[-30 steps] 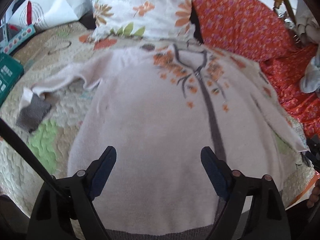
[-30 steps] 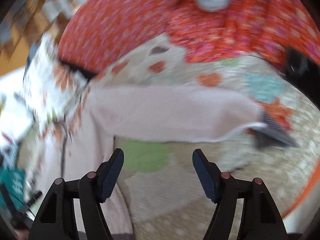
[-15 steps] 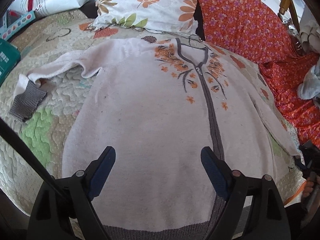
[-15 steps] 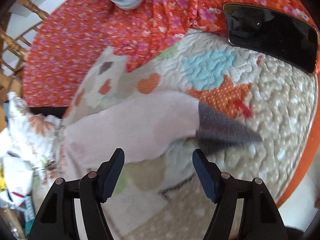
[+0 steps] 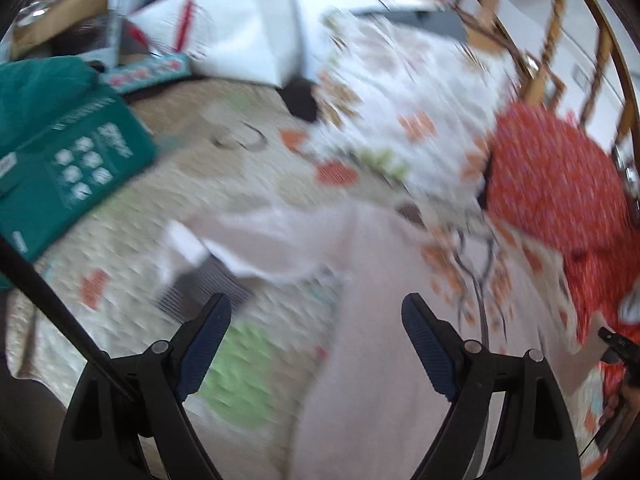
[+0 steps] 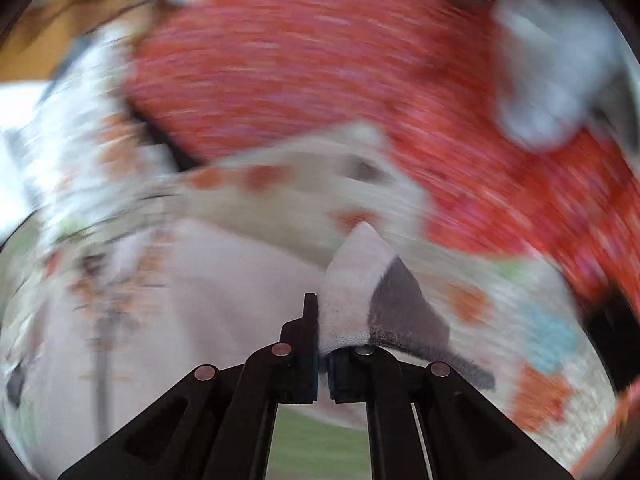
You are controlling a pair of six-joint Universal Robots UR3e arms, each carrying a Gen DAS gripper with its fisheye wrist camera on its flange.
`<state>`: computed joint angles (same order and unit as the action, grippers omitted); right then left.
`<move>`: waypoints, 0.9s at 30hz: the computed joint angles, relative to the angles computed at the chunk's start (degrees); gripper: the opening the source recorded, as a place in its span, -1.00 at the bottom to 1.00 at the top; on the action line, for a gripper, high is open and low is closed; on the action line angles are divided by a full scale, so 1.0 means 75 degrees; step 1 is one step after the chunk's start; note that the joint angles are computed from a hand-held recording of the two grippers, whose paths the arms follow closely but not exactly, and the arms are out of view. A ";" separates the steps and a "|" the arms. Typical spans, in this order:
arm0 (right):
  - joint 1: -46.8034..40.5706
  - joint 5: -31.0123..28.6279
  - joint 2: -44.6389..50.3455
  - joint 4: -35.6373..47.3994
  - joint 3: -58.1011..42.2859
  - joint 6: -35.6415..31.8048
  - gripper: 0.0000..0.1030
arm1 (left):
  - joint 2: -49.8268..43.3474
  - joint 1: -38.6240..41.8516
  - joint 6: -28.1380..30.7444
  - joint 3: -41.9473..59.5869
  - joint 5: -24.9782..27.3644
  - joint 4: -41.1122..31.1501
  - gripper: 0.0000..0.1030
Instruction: Fold small clothes
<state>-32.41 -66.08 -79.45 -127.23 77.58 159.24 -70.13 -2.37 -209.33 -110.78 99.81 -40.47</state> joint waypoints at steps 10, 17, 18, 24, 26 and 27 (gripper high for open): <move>0.5663 -0.1537 0.2716 0.0295 -0.2279 -0.0629 -0.91 | 0.2434 0.3660 0.0534 -0.0952 -0.2169 -0.1066 0.68; 0.7180 -0.3136 0.3046 -0.1375 -0.1155 -0.1684 -0.07 | 0.3706 0.5634 0.1132 -0.1254 -0.3721 -0.2246 0.68; 0.7106 -0.2988 0.2933 -0.1415 -0.0993 -0.1748 -0.07 | 0.3793 0.5741 0.1145 -0.1270 -0.3802 -0.2314 0.68; 0.6430 -0.1858 0.2174 -0.0863 -0.0625 -0.2012 0.03 | 0.3642 0.5637 0.1095 -0.1252 -0.3984 -0.2391 0.68; 0.6030 -0.1288 0.1718 -0.0483 -0.0472 -0.2031 0.05 | 0.3508 0.5392 0.0950 -0.1259 -0.3786 -0.2203 0.68; 0.5862 -0.1088 0.1545 -0.0332 -0.0434 -0.2045 0.06 | 0.3452 0.5303 0.0895 -0.1261 -0.3713 -0.2138 0.68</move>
<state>11.55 -74.25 -67.86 -129.72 74.33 143.90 -44.24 37.40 -202.62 -120.23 71.96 -56.51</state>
